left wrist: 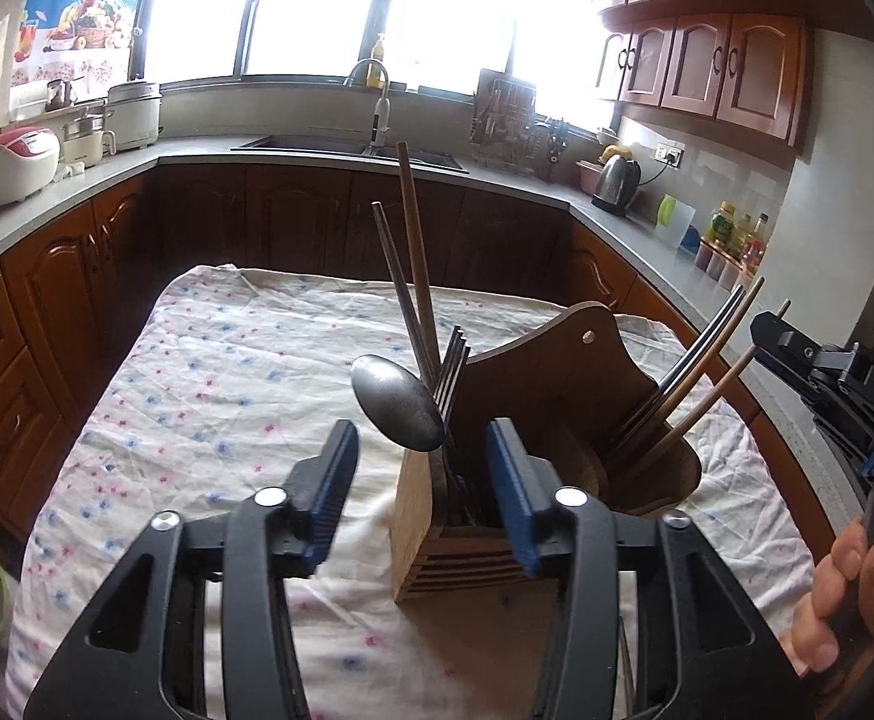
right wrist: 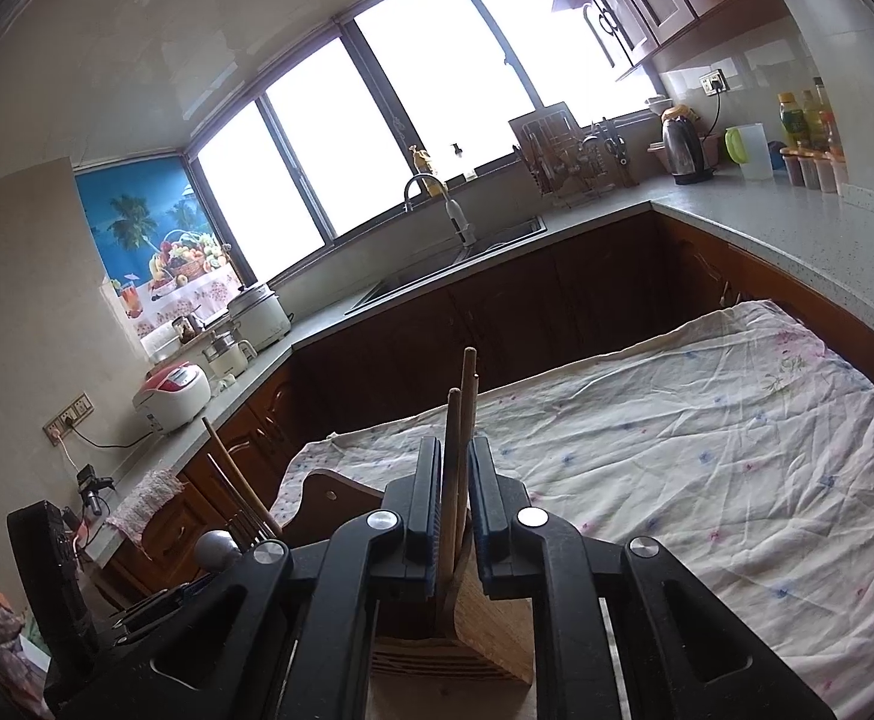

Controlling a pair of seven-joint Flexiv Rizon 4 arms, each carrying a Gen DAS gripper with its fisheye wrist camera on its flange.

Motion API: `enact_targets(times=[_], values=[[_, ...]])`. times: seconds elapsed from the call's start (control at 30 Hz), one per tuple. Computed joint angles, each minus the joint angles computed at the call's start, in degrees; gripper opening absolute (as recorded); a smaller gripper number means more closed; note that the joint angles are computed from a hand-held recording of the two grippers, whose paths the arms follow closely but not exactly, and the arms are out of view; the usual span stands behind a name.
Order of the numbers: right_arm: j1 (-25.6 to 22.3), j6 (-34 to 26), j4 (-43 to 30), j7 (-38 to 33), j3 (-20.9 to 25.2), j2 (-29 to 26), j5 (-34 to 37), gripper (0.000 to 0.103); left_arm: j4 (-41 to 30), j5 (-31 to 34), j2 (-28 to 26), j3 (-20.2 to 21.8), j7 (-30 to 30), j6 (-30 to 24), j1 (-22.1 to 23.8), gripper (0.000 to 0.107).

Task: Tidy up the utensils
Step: 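Open both tools to release the spoon and chopstick in the holder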

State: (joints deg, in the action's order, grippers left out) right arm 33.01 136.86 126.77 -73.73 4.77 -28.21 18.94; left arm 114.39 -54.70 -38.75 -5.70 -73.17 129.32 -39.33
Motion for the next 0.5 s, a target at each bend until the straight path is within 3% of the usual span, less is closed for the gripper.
enact_targets(times=[0.1,0.23,0.3,0.4,0.5], values=[[-1.24,1.42,0.57,1.37,0.89,-0.06,-0.99,0.047,0.92,0.28,0.48,-0.24,-0.88,0.02,0.27,0.056],[-2.25,2.44,1.63,3.09,1.72,0.35,-2.13,0.062,1.57,-1.27,0.68,0.09,-0.57,0.65,-0.53,0.072],[-2.23,2.96,2.07,3.41,1.93,0.54,-2.45,0.081,2.29,-1.09,0.97,-0.15,-1.15,1.39,-0.40,0.078],[-2.15,4.62,2.79,3.59,2.23,0.59,-2.65,0.095,2.43,-3.79,1.17,-0.07,0.30,2.12,-1.37,0.090],[-2.30,5.41,3.51,4.17,2.71,0.83,-3.03,0.098,3.16,-4.67,1.70,-0.86,0.65,2.71,-1.04,0.091]])
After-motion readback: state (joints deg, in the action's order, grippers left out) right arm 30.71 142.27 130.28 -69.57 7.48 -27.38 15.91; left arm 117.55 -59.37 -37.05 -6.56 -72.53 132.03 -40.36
